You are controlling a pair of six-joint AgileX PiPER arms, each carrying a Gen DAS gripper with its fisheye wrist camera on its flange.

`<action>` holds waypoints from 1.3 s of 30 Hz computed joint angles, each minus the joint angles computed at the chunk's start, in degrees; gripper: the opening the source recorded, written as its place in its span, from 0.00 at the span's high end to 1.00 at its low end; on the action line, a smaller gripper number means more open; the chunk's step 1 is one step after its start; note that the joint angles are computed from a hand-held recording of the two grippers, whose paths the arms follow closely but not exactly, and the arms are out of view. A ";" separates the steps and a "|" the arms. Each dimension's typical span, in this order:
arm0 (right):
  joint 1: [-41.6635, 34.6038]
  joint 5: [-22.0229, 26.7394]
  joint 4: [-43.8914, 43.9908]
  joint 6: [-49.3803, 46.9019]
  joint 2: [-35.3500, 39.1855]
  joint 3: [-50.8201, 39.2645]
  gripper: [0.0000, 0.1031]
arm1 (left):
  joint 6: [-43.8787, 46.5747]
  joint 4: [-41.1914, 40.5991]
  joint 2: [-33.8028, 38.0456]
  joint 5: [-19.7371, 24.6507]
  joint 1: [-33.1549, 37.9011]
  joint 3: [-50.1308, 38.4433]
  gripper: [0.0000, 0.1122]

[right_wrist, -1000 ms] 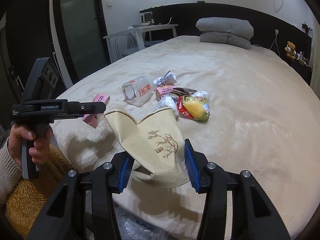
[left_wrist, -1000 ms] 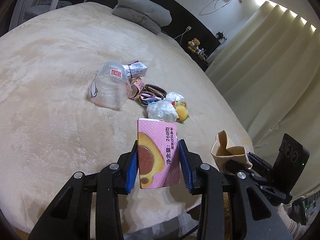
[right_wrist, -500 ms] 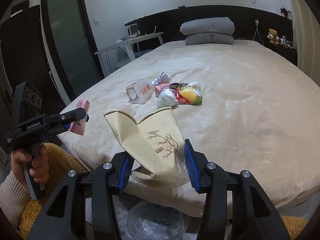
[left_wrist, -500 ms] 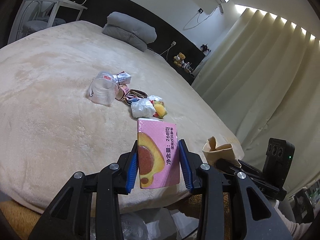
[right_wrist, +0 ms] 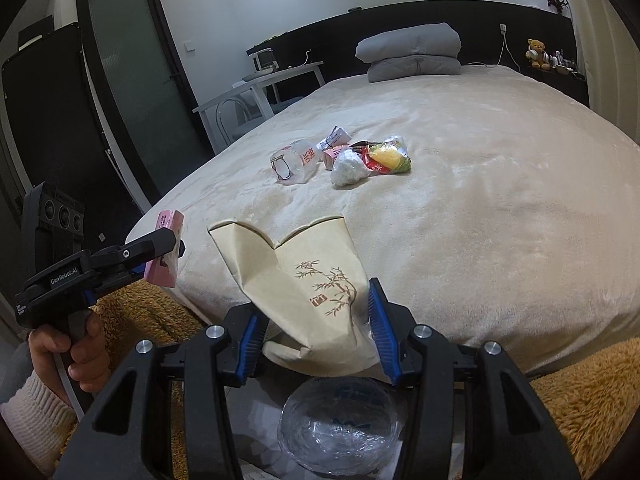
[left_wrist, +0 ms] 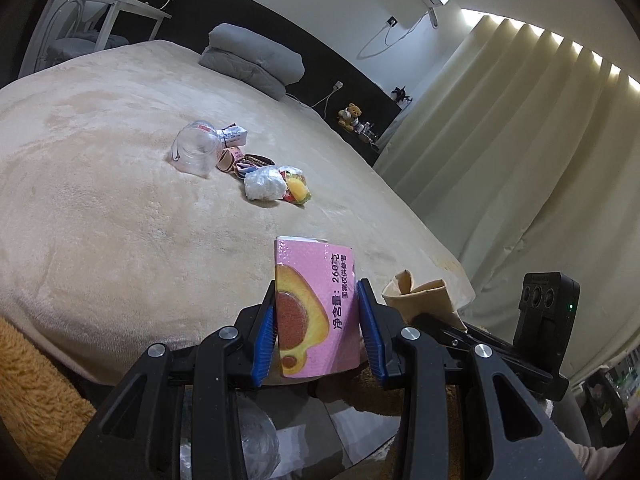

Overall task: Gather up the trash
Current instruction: 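Lower both tools over the clear bin and open them to drop the bag and box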

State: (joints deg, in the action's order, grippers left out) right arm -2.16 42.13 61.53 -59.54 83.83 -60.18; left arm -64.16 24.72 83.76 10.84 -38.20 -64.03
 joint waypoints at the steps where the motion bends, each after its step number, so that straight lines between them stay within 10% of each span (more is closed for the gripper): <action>1: -0.14 0.24 -0.14 0.45 -0.20 0.45 0.53 | -3.40 2.63 -0.55 -0.27 -0.22 0.90 0.68; 6: -0.75 2.48 -0.53 2.72 -0.07 1.74 0.53 | -5.66 2.69 -1.14 -1.07 -1.01 3.17 0.68; 15: 0.11 5.30 -6.44 10.39 2.95 0.84 0.53 | 20.45 -27.07 3.67 0.75 -0.95 2.07 0.67; 39: 5.37 12.72 -27.94 38.06 22.59 -9.99 0.53 | 36.01 -49.51 21.85 22.05 2.47 -7.21 0.67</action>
State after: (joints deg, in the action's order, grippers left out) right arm 3.21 54.85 33.59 -21.47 106.42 -70.17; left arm -28.15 -24.79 105.61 32.89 -35.73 -71.25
